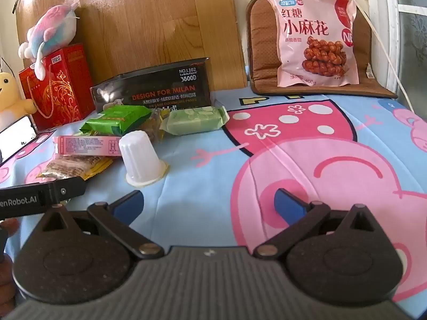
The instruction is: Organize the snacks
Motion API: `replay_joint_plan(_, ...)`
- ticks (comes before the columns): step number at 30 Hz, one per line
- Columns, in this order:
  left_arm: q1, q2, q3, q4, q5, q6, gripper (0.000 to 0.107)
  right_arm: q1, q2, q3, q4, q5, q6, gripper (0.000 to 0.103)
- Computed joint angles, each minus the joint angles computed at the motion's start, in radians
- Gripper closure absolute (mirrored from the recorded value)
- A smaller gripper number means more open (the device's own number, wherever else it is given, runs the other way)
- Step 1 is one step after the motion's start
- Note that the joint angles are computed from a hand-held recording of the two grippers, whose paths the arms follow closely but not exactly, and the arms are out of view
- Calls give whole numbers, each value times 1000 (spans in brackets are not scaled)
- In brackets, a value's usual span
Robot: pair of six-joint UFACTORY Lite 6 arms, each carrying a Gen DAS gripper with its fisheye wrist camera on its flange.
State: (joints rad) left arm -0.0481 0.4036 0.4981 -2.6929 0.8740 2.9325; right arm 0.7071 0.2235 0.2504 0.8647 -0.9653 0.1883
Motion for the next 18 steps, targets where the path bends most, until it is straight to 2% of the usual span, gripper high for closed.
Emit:
replay_joint_plan(2,-9,-5,-5,-6,-3,-2,4,1,0,1,5,2,-9,0)
replay_joint_plan(5,25,-4,15,70,-25,-45,4,-1,0,-2,-6,-4,8,0)
replay_joint_plan(6,42,-6,2,97,-6,-63,6,1,3,3,-1,-2,2,0)
replay_joint_plan(7,76,-9,-7,145,12,-91,13,3,7,8,2,-1,0,0)
replay_joint_plan(9,178,-16,-32,250,69,-122,19,5,11,10,-4,-6,13,0)
replay_joint_plan(12,358,14,-88,314,265,-59,17,-62,11,-65,-143,-88,147,0)
replay_joint_plan(13,397,16,-90,322,289,-44,17,-74,11,-81,-173,-115,184,3)
replay_joint_plan(15,428,10,-84,298,302,5,17,-39,17,-100,-143,-172,209,34)
replay_joint_plan(18,435,43,-31,281,289,-21,19,5,-49,-116,-177,-184,151,50)
